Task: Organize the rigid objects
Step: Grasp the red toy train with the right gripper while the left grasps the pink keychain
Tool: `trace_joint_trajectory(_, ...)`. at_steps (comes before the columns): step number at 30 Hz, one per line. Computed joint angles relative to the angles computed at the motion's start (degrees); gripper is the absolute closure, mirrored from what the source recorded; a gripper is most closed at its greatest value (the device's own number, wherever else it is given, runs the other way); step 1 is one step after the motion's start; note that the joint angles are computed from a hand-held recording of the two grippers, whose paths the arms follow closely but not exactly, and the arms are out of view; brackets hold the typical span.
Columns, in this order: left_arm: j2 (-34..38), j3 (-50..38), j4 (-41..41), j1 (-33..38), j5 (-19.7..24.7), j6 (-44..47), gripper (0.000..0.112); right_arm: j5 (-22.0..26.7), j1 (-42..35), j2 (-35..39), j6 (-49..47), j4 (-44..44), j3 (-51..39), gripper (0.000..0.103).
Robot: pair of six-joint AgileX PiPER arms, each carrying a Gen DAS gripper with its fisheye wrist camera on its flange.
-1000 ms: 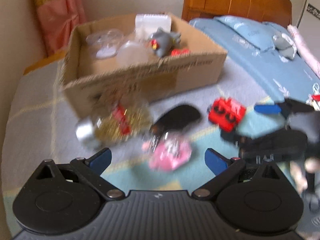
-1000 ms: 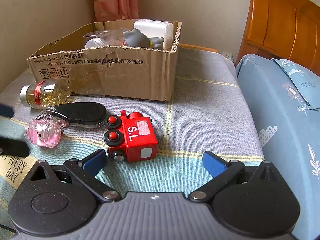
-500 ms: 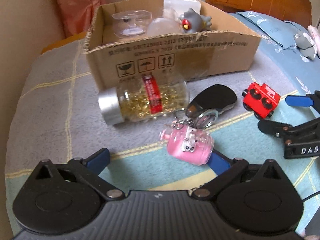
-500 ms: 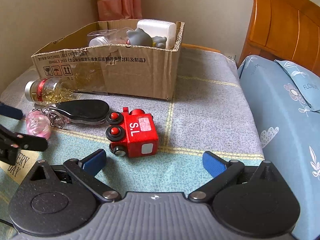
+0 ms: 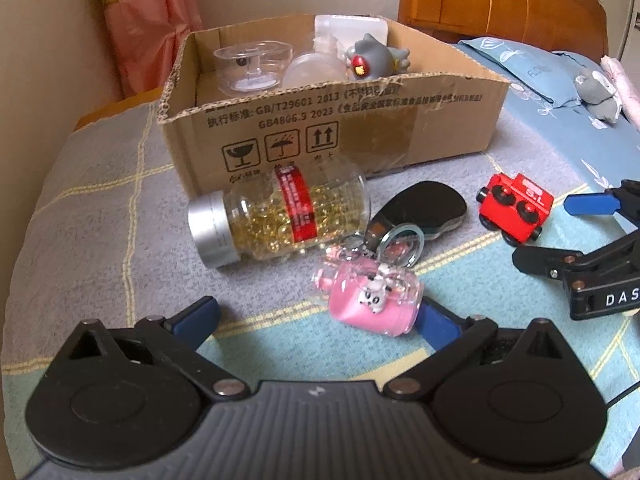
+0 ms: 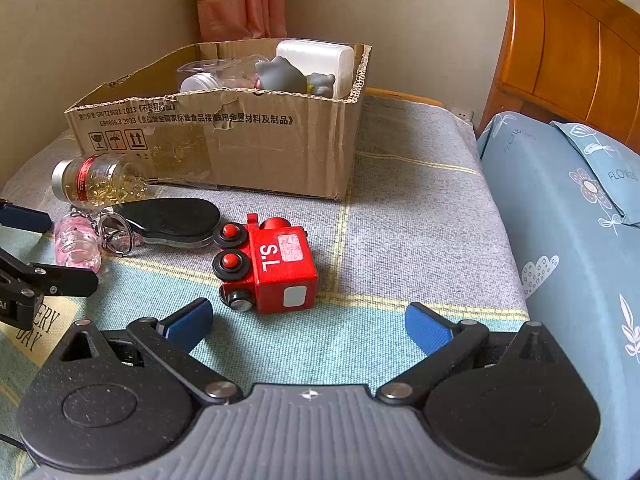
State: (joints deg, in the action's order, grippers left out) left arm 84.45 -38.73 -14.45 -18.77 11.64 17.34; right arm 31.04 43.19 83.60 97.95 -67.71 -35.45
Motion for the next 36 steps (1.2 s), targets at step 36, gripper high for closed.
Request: trace_joint_trajectory(36, -1.07, 0.33, -19.36, -0.94, 0.48, 24.36, 0.054, -11.94, -8.59, 0.95, -15.12, 0.83, -2.78, 0.026)
